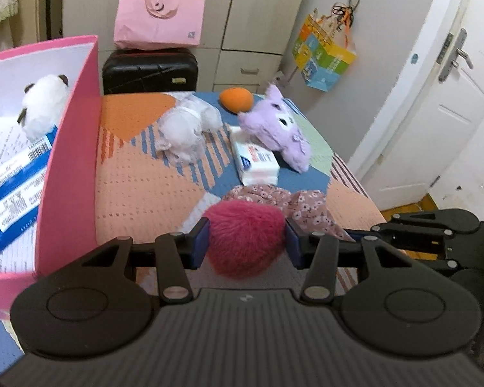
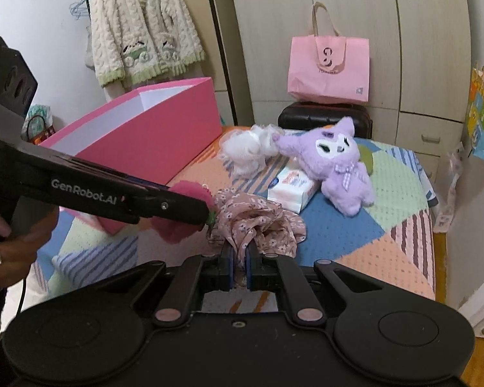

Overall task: Organize soft objects
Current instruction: 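Carry the pom-pom and floral cloth with both tools over the pink box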

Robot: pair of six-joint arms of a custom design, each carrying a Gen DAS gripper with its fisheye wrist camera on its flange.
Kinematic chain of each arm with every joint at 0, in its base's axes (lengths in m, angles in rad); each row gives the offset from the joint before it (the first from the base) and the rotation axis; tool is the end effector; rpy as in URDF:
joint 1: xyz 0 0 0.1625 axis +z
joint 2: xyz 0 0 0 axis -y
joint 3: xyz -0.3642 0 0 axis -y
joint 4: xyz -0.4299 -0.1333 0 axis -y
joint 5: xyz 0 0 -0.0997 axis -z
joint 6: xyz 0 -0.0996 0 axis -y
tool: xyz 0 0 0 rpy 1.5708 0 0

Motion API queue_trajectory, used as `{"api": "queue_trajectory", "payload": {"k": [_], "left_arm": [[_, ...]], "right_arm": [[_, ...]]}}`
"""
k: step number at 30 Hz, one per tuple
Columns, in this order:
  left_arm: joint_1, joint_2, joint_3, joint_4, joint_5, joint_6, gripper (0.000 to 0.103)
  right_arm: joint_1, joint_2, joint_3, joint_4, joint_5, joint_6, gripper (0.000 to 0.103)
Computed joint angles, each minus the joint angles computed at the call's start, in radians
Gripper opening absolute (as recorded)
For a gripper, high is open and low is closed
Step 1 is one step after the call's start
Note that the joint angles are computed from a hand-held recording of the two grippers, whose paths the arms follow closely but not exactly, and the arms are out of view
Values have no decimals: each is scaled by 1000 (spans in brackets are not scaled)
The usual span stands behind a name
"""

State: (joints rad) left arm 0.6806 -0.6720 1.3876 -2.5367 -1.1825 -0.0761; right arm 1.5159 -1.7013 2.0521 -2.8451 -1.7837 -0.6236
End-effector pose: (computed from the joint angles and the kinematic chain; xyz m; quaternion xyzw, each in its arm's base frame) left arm -0.4589 -0.5916 0.0426 0.3633 0.9035 -0.1974 0.1126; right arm 0.0850 -0.4995 0.3967 0.2043 -0.8677 0.3861 0.2371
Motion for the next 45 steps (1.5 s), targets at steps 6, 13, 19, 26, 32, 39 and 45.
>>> {"api": "queue_trajectory", "payload": {"k": [6, 13, 19, 26, 32, 39, 45], "left_arm": [[1, -34, 30, 51, -36, -17, 47], [3, -81, 78, 93, -62, -39, 47], [16, -123, 80, 193, -119, -62, 47], [8, -196, 134, 240, -88, -49, 47], [21, -273, 177, 287, -109, -67, 47], [37, -328, 172, 359, -138, -57, 47], [40, -370, 156, 395, -124, -10, 47]], "right_arm": [[6, -41, 11, 79, -19, 24, 9], [9, -88, 8, 204, -6, 64, 9], [34, -101, -3, 296, -6, 89, 9], [94, -80, -37, 376, -21, 95, 9], [133, -58, -68, 468, 3, 109, 9], [190, 0, -124, 512, -3, 100, 9], [246, 69, -201, 555, -15, 77, 9]]}}
